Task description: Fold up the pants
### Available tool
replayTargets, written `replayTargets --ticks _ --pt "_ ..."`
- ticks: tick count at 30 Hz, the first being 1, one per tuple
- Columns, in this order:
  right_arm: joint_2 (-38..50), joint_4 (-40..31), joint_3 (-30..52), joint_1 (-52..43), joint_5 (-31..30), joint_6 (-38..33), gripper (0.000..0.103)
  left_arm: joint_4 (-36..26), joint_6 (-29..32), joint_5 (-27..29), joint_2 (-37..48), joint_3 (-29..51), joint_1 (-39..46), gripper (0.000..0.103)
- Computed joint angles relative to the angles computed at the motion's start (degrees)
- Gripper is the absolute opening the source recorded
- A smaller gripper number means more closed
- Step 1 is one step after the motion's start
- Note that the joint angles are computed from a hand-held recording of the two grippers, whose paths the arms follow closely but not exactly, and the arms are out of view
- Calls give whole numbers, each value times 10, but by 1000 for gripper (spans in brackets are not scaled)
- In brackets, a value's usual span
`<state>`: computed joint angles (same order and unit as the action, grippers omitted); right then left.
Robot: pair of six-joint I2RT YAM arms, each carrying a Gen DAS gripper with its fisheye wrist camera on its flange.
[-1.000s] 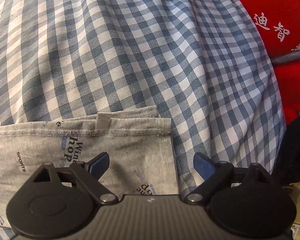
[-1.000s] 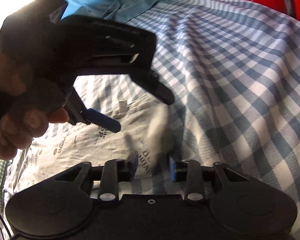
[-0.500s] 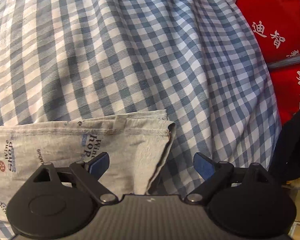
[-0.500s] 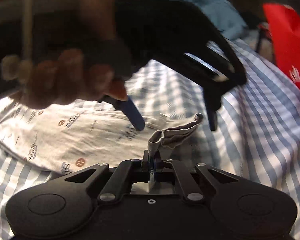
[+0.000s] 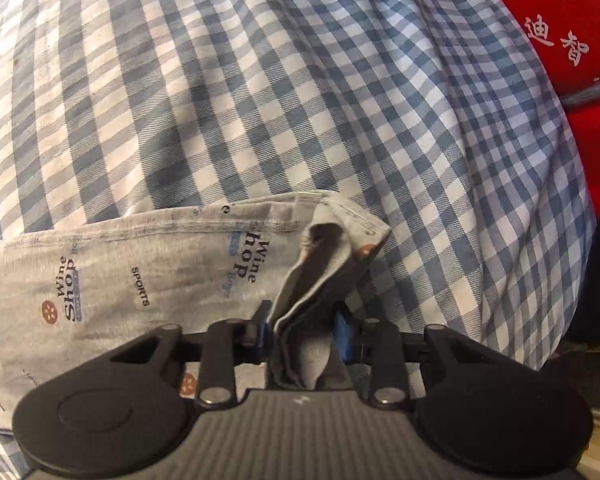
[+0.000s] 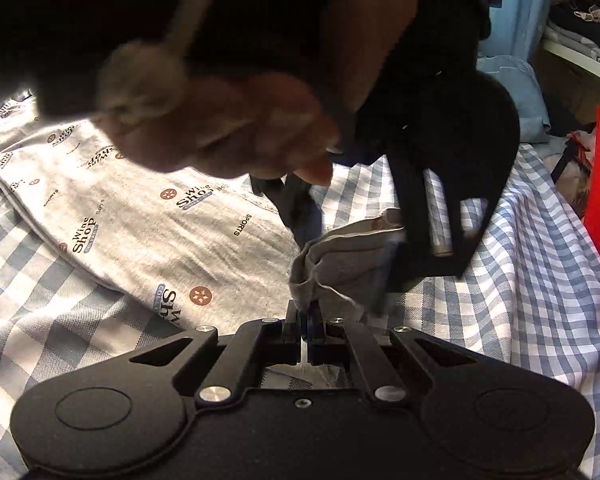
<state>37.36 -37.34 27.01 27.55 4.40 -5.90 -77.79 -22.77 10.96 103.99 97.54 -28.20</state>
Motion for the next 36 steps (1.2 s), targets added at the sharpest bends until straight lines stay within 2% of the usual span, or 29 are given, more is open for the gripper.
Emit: replayTargets --ticks 4,5,7,9,11,13,18,19,21,22,24,26,32,36 --pt "19 5 4 33 41 41 5 27 -16 38 -31 -38 27 18" --pt "21 6 5 39 46 51 6 32 -17 46 -37 -45 34 17" --pt "28 6 9 54 62 76 16 34 -18 54 -45 -53 46 17" --pt "34 6 12 68 76 98 19 47 -26 69 -63 -76 59 17" --pt "37 5 14 77 85 113 19 55 -30 85 -77 -95 75 17" --pt "41 11 11 93 94 110 11 53 -19 98 -76 -97 85 19" --pt "24 15 -2 119 111 68 4 22 46 93 -66 -72 96 23" --pt "23 15 -2 118 109 58 4 20 50 98 -65 -70 99 25" --pt "15 14 -5 115 105 42 3 22 51 106 -65 -69 100 43" --pt "14 14 -6 113 102 34 3 26 46 109 -65 -69 97 48" --pt "13 14 -7 117 102 20 3 29 43 121 -66 -69 95 68" --pt "6 8 -7 145 118 10 3 25 47 129 -62 -66 91 76" --pt "18 8 -10 245 153 -66 3 14 60 78 -52 -61 61 76" --pt "41 7 -8 283 152 -85 3 31 47 60 -73 -91 68 76"
